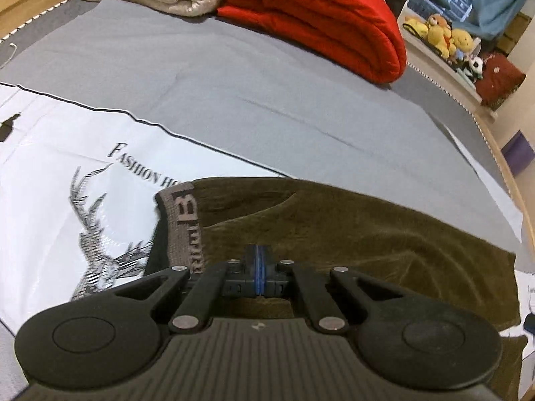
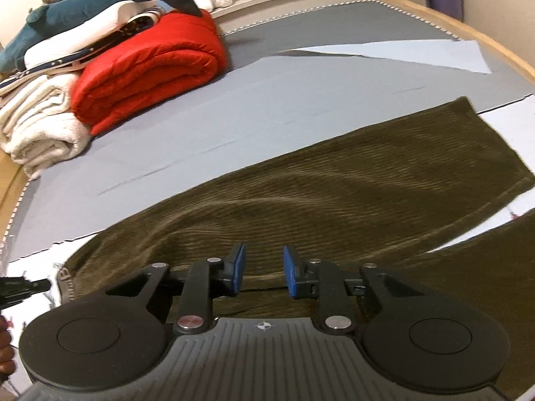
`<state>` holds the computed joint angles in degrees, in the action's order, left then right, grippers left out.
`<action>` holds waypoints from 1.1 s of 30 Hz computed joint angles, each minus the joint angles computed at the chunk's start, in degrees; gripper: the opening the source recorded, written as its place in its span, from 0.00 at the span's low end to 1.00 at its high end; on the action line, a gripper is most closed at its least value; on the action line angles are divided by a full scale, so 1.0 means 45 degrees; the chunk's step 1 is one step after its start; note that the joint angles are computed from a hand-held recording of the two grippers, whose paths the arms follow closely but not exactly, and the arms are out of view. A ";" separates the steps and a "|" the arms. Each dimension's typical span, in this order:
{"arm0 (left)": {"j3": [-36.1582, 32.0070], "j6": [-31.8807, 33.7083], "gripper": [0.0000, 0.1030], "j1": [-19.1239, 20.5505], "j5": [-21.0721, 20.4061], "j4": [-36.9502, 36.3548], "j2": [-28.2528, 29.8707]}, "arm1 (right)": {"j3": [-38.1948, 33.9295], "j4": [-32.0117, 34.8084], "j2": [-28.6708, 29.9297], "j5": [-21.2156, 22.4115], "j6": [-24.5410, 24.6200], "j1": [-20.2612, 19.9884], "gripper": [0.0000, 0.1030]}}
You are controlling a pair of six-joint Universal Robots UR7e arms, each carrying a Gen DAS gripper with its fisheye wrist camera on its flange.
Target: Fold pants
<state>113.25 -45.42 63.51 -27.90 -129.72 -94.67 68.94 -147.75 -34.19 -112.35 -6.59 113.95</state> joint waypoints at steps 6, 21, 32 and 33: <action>-0.0378 0.0693 0.01 0.0716 -0.0435 -0.2190 0.1062 | -0.0544 0.0934 0.0276 0.0667 0.0028 0.0106 0.26; -0.2756 0.6954 0.74 0.2551 -0.0138 -0.7225 0.4311 | -0.1131 0.2195 -0.0008 0.1017 0.0310 -0.0466 0.28; -0.3649 0.8684 0.79 0.3530 -0.0982 -0.5574 0.5103 | -0.1392 0.2451 -0.0120 0.0299 0.0195 -0.0848 0.31; -0.3628 0.9105 0.63 0.3537 -0.1098 -0.5949 0.5158 | -0.1393 0.2486 -0.0109 0.0227 0.0151 -0.0841 0.31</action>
